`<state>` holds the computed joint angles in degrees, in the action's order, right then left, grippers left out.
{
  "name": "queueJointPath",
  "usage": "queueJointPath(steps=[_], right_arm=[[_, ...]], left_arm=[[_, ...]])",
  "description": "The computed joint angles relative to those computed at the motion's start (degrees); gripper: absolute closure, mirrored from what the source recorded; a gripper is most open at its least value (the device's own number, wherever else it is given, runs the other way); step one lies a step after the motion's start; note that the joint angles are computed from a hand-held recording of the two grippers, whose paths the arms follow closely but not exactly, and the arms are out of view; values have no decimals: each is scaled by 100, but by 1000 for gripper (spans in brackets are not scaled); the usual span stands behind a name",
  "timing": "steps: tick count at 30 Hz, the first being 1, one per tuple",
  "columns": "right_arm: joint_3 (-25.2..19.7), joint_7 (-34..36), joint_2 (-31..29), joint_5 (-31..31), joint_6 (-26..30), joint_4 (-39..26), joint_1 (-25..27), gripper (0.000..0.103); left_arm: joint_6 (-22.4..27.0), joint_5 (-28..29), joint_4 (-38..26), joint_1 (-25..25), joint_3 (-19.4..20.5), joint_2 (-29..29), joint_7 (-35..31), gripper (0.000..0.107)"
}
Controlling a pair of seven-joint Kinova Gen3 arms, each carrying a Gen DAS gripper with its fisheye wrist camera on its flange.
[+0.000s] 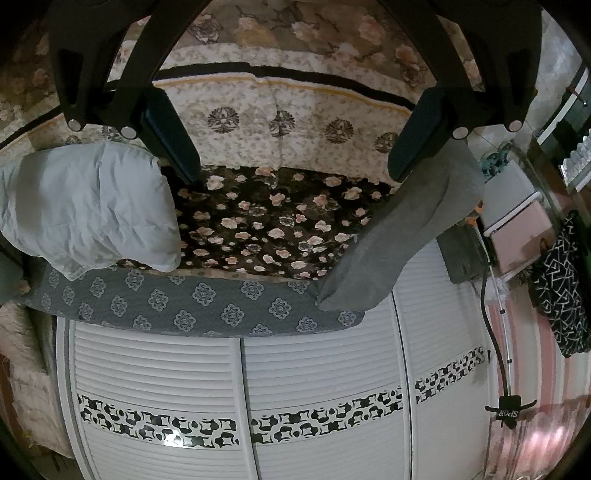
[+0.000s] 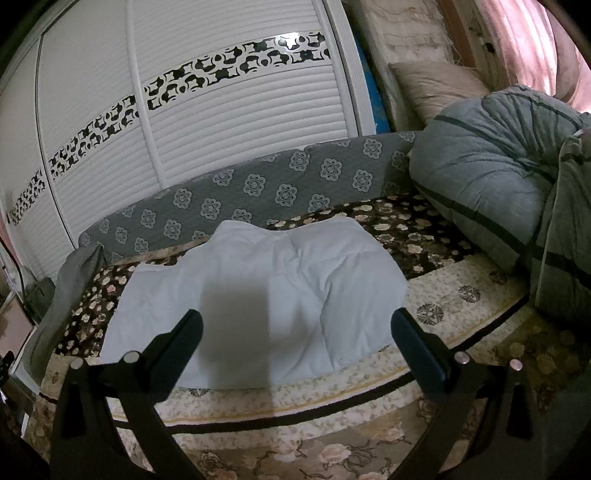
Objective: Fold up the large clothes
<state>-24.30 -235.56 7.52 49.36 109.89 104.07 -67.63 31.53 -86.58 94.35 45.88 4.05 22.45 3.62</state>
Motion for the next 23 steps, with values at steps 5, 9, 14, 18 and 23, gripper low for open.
queueJointPath(steps=[5,9,14,18,23], right_arm=[[3,12,-1,13,-4,-1,1,2],[3,16,7,9,-1,-17,-1,2],[4,11,14,12,24,-34,-12,2],[5,24,9,17,12,-24,-10,2],[2,44,-14,11,10,-28,-1,2]], left_arm=[[-5,-5,25,17,32,-12,14,7],[-91,23,32,-17,27,-24,-5,7],[-101,32,36,-6,21,-29,-24,7],[-192,26,41,-41,14,-39,-5,7],[-280,-2,56,-44,6,-44,-24,7]])
